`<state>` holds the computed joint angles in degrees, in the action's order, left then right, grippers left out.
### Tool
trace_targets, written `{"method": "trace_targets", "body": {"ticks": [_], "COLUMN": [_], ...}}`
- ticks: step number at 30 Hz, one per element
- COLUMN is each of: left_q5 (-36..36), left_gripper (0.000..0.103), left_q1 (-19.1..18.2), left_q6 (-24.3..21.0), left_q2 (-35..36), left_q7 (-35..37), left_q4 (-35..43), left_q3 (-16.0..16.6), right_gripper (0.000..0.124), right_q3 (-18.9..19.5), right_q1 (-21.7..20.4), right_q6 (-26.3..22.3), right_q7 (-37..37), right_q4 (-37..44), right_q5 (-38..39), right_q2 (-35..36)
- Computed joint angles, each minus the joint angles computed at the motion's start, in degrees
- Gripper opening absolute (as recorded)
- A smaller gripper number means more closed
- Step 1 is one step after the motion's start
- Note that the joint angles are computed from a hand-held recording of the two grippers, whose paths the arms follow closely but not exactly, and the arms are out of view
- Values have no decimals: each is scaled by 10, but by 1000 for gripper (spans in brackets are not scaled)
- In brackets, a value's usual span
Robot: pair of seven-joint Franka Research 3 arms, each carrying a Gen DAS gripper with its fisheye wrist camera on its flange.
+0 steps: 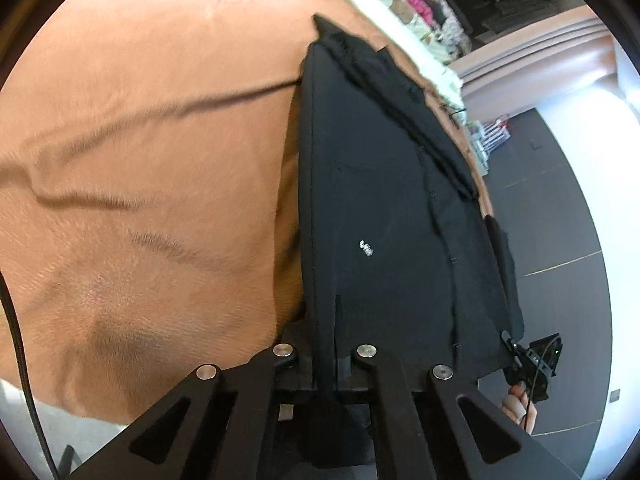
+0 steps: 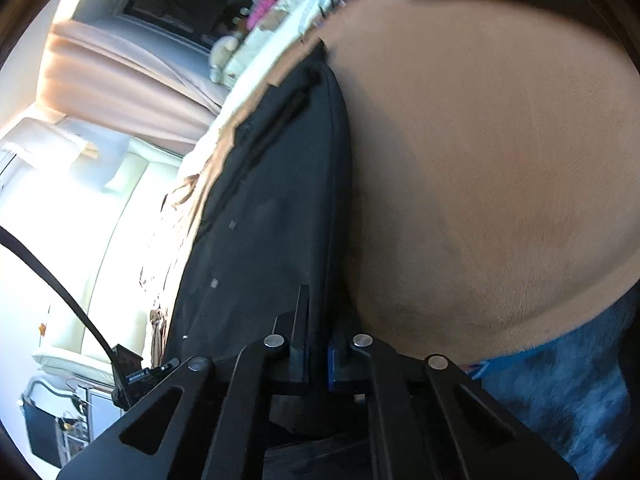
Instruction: Fold large clothes
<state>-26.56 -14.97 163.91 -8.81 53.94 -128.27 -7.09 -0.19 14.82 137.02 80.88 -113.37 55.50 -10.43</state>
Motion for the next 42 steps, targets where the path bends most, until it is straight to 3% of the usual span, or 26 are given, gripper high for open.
{"method": "trace_targets", "body": {"ticks": [7, 10, 21, 28, 32, 36, 42], "left_q5": [21, 71, 200, 248, 264, 277, 295], "left_gripper": [1, 1, 1, 1, 1, 1, 1], "left_q1": [-13, -2, -13, -23, -41, -53, -48], "left_q6": [14, 5, 7, 6, -6, -45, -62], "left_q2": [-63, -96, -204, -267, -302, -337, -334], "left_q7": [-19, -70, -215, -288, -315, -339, -359], "left_q4": [-26, -38, -97, -140, -154, -162, -151], "left_q3": [3, -12, -39, -53, -57, -67, -63], "right_gripper": [1, 1, 1, 1, 1, 1, 1], "right_q3": [0, -2, -25, -42, -63, -70, -70], "right_q1": [13, 21, 50, 55, 55, 42, 31], "right_q6": [23, 24, 31, 9, -30, -57, -68], "right_q7": [-10, -11, -49, -60, -61, -67, -71], "right_q4": [-15, -33, -138, -180, -186, -192, -173], "right_q5": [-11, -14, -5, -16, -14, -26, -27], "right_q2": [-57, -89, -219, -279, -304, -325, -306]}}
